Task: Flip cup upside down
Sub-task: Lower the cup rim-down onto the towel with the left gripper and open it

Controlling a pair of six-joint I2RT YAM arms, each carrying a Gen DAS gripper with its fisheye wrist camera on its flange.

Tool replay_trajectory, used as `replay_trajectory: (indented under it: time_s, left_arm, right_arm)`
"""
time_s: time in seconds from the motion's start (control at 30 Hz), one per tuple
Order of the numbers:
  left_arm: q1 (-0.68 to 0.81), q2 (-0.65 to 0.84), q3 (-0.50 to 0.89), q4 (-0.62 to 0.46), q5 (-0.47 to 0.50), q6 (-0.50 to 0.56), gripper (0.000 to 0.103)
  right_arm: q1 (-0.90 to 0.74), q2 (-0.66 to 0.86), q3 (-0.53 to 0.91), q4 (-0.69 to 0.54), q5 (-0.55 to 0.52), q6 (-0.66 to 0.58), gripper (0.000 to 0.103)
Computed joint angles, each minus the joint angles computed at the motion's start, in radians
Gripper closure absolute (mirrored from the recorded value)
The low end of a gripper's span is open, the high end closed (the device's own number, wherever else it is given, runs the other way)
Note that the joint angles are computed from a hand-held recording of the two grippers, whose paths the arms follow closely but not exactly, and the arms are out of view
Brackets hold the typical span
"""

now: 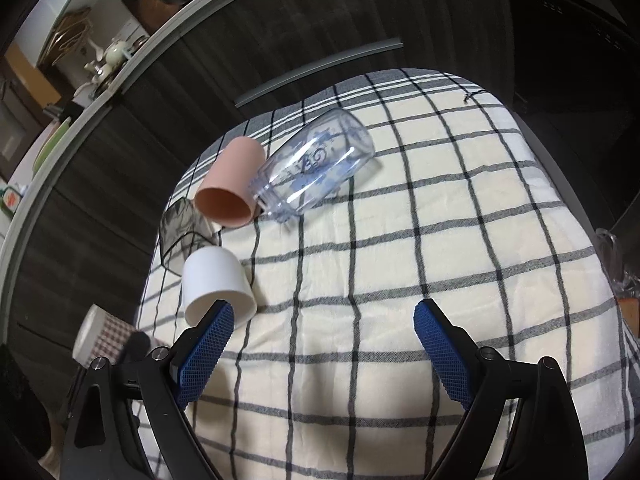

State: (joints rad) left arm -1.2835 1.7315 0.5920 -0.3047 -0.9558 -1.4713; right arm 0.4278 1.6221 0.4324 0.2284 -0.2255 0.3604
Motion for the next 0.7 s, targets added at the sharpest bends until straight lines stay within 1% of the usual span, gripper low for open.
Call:
replay_trajectory:
  time_s: [0.03,0.13,0.2,0.3,0.33,0.43,0.53,0.63,0.7]
  left_arm:
    - [0.011,0.008,-0.010,0.032,-0.009,0.009,0.044]
    - [0.065,0.036,-0.046,0.148,0.018,0.030,0.044]
    - [0.078,0.087,-0.035,0.160,0.042,0.021,0.044]
    - [0.083,0.163,0.013,0.154,0.064,0.050,0.044]
    - [0.084,0.172,0.025,0.146,0.073,0.057,0.044]
    - [0.058,0.188,0.073,0.050,0.071,0.019,0.043]
    - [0.046,0.208,0.100,0.003,0.080,-0.001,0.035]
    - [0.030,0.199,0.108,-0.030,0.083,-0.032,0.031]
    - [0.016,0.190,0.122,-0.080,0.080,-0.065,0.027]
  right_arm:
    - [0.014,0.003,-0.006,0.011,0.008,-0.004,0.011]
    - [0.024,0.006,-0.017,0.021,0.014,-0.008,0.011]
    - [0.016,0.014,-0.019,0.024,0.014,-0.008,0.011]
    - [-0.001,0.015,-0.020,0.022,0.021,-0.011,0.011]
    - [-0.001,0.016,-0.020,0.020,0.024,-0.012,0.011]
    - [-0.010,0.022,-0.016,0.013,0.008,-0.015,0.011]
    - [-0.020,0.016,-0.017,0.009,-0.002,-0.018,0.011]
    - [-0.028,0.006,-0.021,0.008,-0.007,-0.022,0.011]
    - [-0.033,-0.002,-0.028,0.012,-0.013,-0.022,0.011]
